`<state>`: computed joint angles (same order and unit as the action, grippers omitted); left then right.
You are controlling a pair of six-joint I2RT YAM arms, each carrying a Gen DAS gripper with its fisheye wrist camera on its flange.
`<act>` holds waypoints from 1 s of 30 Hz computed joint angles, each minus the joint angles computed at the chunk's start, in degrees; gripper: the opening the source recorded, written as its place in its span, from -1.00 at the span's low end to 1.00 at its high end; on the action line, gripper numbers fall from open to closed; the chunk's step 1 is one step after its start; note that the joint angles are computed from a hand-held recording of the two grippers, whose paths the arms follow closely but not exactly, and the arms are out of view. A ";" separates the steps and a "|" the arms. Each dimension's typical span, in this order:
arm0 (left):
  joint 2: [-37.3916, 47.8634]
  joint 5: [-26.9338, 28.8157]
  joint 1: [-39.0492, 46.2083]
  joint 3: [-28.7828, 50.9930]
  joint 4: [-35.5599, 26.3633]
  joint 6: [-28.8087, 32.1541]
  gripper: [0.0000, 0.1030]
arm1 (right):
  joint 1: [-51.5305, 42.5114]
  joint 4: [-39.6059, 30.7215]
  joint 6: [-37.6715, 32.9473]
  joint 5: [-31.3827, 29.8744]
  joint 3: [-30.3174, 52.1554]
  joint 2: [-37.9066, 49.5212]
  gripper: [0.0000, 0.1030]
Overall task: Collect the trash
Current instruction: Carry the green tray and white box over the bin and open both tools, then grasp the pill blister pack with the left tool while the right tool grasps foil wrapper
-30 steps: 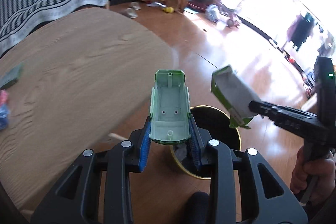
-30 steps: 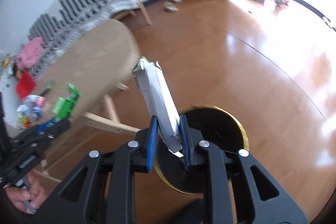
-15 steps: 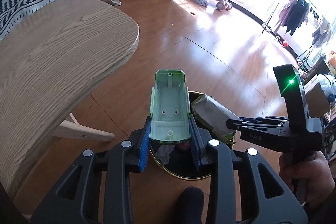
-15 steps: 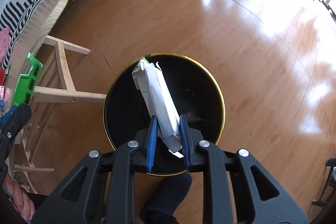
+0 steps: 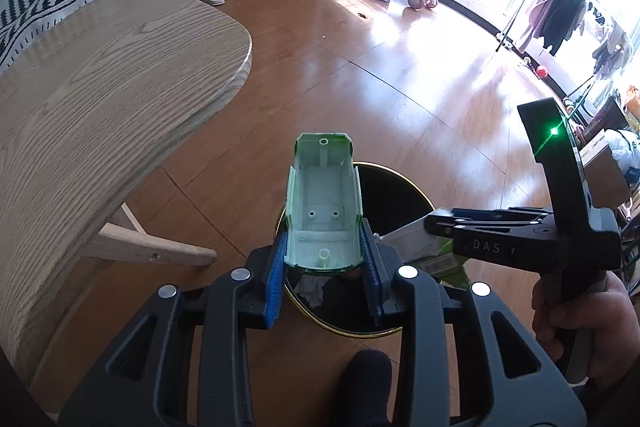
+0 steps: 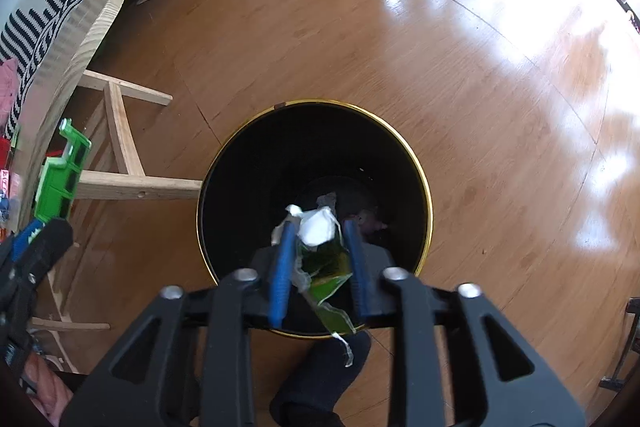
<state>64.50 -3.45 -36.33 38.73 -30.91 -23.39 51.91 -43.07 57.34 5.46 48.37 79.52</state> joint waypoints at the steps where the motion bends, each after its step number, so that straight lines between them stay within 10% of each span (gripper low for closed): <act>1: -0.13 0.04 0.02 -0.15 -0.02 0.09 -0.37 | 0.34 -0.29 0.23 1.04 0.07 -0.47 0.57; 20: 13.28 10.94 -4.24 -2.76 9.89 -1.93 -0.36 | -1.77 -6.10 5.53 6.41 -1.61 -10.58 0.57; 24: 12.31 8.85 -5.36 -2.39 10.16 -2.77 0.37 | -1.13 -7.39 6.27 7.52 -1.12 -11.88 0.58; 30: 7.03 5.98 -5.48 -1.97 6.50 -2.94 0.61 | 0.91 -9.91 7.76 9.20 2.25 -11.16 0.58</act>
<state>71.53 2.53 -41.81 36.76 -24.41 -26.34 52.82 -52.98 65.10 14.66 50.62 68.36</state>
